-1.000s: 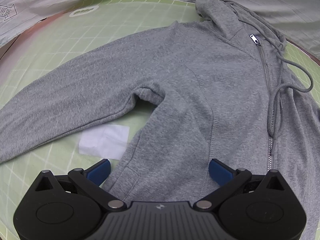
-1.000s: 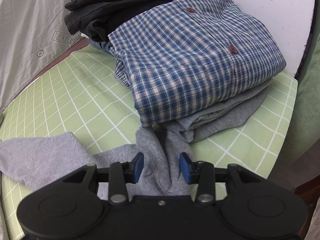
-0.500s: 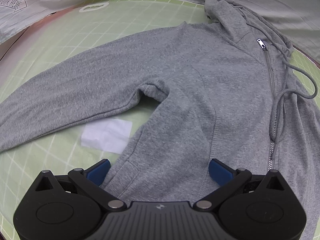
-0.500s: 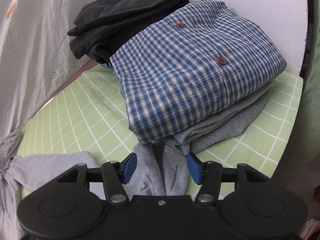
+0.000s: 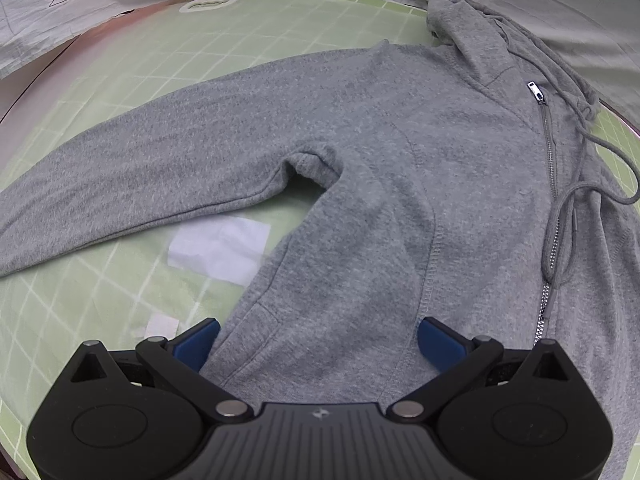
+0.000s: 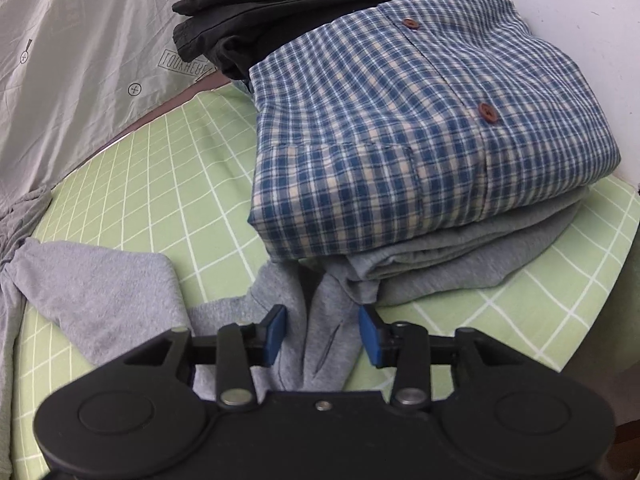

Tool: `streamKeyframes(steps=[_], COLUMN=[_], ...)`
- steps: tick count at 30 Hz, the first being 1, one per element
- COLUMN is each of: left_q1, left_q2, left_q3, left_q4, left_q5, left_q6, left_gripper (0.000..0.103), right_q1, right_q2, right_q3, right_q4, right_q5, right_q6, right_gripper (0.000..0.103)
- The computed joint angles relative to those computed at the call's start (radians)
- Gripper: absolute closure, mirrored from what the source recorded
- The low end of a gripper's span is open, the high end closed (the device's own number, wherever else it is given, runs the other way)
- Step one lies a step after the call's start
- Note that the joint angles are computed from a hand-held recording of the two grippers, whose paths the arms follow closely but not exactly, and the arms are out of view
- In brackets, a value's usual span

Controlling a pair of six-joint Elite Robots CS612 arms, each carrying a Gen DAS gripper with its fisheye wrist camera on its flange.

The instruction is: Fold clothes

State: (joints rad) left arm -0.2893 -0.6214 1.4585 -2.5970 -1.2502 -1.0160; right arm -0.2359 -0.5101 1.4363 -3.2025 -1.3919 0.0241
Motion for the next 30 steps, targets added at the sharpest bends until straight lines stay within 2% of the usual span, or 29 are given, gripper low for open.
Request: streamKeyframes(steps=[6,9,14,17,21,23,25,30], left_q1=[-0.002,-0.003,-0.011,-0.017,-0.025,-0.026,-0.027,-0.03], left_q2=[-0.007,-0.012,-0.027,-0.033,-0.039,-0.04,-0.039,-0.037], left_q3=[-0.003,0.0,0.021,0.029,0.04,0.044,0.042,0.027], left_q4=[0.042,0.048,0.043,0.052,0.06,0.058,0.063,0.093], left_q5=[-0.016,-0.03,-0.028,-0.031,-0.029,-0.027,-0.026,-0.02], left_q6=[-0.062,-0.067,-0.056,-0.035,-0.019,-0.03,-0.042,-0.048], left_gripper=[0.0,0.0,0.0,0.0,0.0,0.0,0.0,0.0], right_q1=[-0.017,-0.03,-0.038,-0.047,-0.063,-0.071,-0.072,-0.063], right_q2=[0.002,0.003,0.001,-0.006,-0.009,-0.004,0.0,0.006], right_q3=[0.006,0.009,0.007,0.012,0.019,0.016,0.011,0.008], right_q4=[-0.019,-0.023,0.007,0.013,-0.025,-0.032,-0.008,0.003], right_q5=[0.064,0.138,0.169,0.191,0.217,0.233,0.238,0.24], right_q6=[0.041,0.034,-0.137,-0.195,-0.163,-0.13,-0.123,-0.111], right_gripper=[0.05,0.05,0.052,0.053,0.054,0.058,0.069,0.07])
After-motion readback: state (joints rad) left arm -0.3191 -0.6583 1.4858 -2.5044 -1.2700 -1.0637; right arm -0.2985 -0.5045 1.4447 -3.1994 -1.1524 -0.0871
